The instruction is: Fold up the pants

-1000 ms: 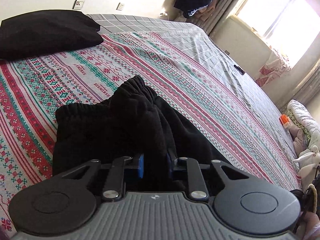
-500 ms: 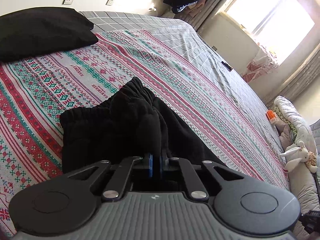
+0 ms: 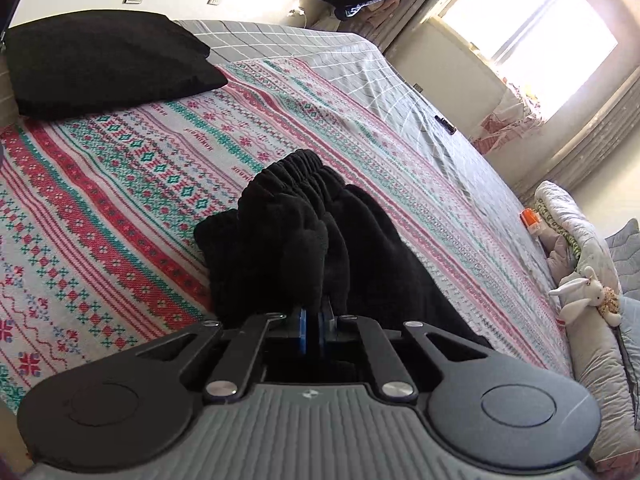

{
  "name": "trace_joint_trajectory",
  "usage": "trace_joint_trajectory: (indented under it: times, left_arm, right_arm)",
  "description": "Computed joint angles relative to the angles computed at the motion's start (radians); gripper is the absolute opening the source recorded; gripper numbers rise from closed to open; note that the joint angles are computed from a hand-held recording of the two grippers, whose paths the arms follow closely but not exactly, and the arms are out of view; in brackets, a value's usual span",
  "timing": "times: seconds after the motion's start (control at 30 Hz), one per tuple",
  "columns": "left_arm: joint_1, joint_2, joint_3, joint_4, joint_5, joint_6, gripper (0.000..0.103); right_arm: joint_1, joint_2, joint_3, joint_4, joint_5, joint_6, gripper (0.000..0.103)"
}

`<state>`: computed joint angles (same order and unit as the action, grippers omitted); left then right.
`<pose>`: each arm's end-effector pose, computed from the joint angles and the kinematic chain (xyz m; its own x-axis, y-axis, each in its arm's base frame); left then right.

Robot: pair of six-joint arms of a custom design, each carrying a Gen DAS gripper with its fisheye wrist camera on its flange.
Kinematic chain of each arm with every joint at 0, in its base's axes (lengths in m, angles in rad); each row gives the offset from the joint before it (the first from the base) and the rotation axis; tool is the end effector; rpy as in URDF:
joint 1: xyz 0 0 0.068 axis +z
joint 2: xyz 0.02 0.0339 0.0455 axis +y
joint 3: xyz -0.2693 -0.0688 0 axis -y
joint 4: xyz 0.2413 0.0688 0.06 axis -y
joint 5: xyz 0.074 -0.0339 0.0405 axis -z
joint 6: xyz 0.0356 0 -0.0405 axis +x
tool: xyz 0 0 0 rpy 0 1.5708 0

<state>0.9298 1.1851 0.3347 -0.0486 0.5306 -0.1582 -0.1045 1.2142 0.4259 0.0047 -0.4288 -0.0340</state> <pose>0.1269 0.1400 0.1393 -0.3830 -0.7405 -0.5522 -0.5704 0.6598 -0.4892 0.2144 -0.0076 0.1620 -0.6948 0.0418 -0.7179 -0.2218 0.9372 0.2692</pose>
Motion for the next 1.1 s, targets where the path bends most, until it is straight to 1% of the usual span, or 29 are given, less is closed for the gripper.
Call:
trace_joint_trajectory:
  times: [0.07, 0.13, 0.27, 0.33, 0.4, 0.43, 0.47, 0.5, 0.53, 0.57, 0.6, 0.63, 0.67, 0.7, 0.73, 0.8, 0.87, 0.9, 0.93, 1.0, 1.07, 1.1]
  left_arm:
    - [0.02, 0.016, -0.003, -0.03, -0.004, 0.048, 0.016]
    - [0.03, 0.037, 0.0, -0.057, -0.022, 0.091, 0.016]
    - [0.0, 0.041, 0.001, -0.096, -0.101, 0.135, 0.016]
    - [-0.036, 0.045, -0.004, -0.099, -0.154, 0.142, 0.017]
    - [-0.068, 0.043, -0.006, -0.102, -0.19, 0.13, 0.019]
    - [-0.079, 0.028, -0.011, -0.105, -0.207, 0.125, 0.022]
    - [-0.093, -0.001, -0.013, -0.12, -0.231, 0.119, 0.025]
    - [-0.118, -0.037, -0.017, -0.136, -0.271, 0.102, 0.036]
    - [-0.145, -0.073, -0.019, -0.153, -0.317, 0.09, 0.047]
    - [-0.174, -0.118, -0.022, -0.175, -0.36, 0.084, 0.05]
    - [-0.202, -0.164, -0.026, -0.197, -0.398, 0.077, 0.056]
    - [-0.235, -0.216, -0.029, -0.222, -0.437, 0.064, 0.063]
    - [-0.266, -0.257, -0.029, -0.247, -0.467, 0.05, 0.066]
    - [-0.31, -0.309, -0.028, -0.277, -0.504, 0.031, 0.072]
    - [-0.361, -0.349, -0.02, -0.307, -0.544, 0.01, 0.077]
    - [-0.491, -0.395, -0.005, -0.342, -0.629, -0.052, 0.081]
    - [-0.632, -0.396, 0.01, -0.34, -0.697, -0.119, 0.086]
    - [-0.692, -0.391, 0.014, -0.333, -0.718, -0.145, 0.09]
    - [-0.767, -0.381, 0.018, -0.32, -0.741, -0.177, 0.094]
    - [-0.888, -0.336, 0.023, -0.273, -0.769, -0.227, 0.098]
    - [-1.006, -0.24, 0.032, -0.191, -0.774, -0.277, 0.101]
    - [-1.048, -0.188, 0.036, -0.148, -0.767, -0.296, 0.101]
  right_arm:
    - [-0.014, -0.009, -0.03, -0.026, -0.012, -0.046, 0.0]
    - [-0.017, 0.002, -0.06, -0.026, 0.001, -0.089, 0.0]
    - [-0.014, 0.105, -0.09, 0.007, 0.043, -0.144, 0.0]
    - [0.008, 0.168, -0.116, 0.062, 0.087, -0.174, 0.0]
    - [0.023, 0.229, -0.13, 0.128, 0.112, -0.175, 0.0]
    - [0.024, 0.228, -0.139, 0.147, 0.115, -0.192, 0.001]
    - [0.026, 0.216, -0.134, 0.128, 0.113, -0.2, 0.002]
    - [0.011, 0.2, -0.124, 0.094, 0.092, -0.213, 0.008]
    - [-0.011, 0.187, -0.111, 0.061, 0.073, -0.225, 0.012]
    - [-0.036, 0.17, -0.098, 0.024, 0.053, -0.242, 0.016]
    - [-0.074, 0.148, -0.085, -0.012, 0.027, -0.263, 0.028]
    - [-0.117, 0.124, -0.078, -0.03, 0.0, -0.274, 0.047]
    - [-0.152, 0.109, -0.068, -0.039, -0.018, -0.278, 0.057]
    - [-0.181, 0.101, -0.055, -0.045, -0.03, -0.278, 0.067]
    - [-0.215, 0.105, -0.028, -0.054, -0.045, -0.272, 0.067]
    - [-0.243, 0.147, 0.046, -0.076, -0.055, -0.253, 0.067]
    - [-0.23, 0.197, 0.134, -0.115, -0.043, -0.242, 0.067]
    - [-0.217, 0.224, 0.174, -0.129, -0.038, -0.234, 0.067]
    - [-0.202, 0.26, 0.221, -0.139, -0.032, -0.221, 0.068]
    - [-0.159, 0.33, 0.295, -0.14, -0.009, -0.192, 0.072]
    - [-0.112, 0.398, 0.341, -0.094, 0.03, -0.163, 0.074]
    - [-0.091, 0.443, 0.354, -0.044, 0.043, -0.149, 0.074]
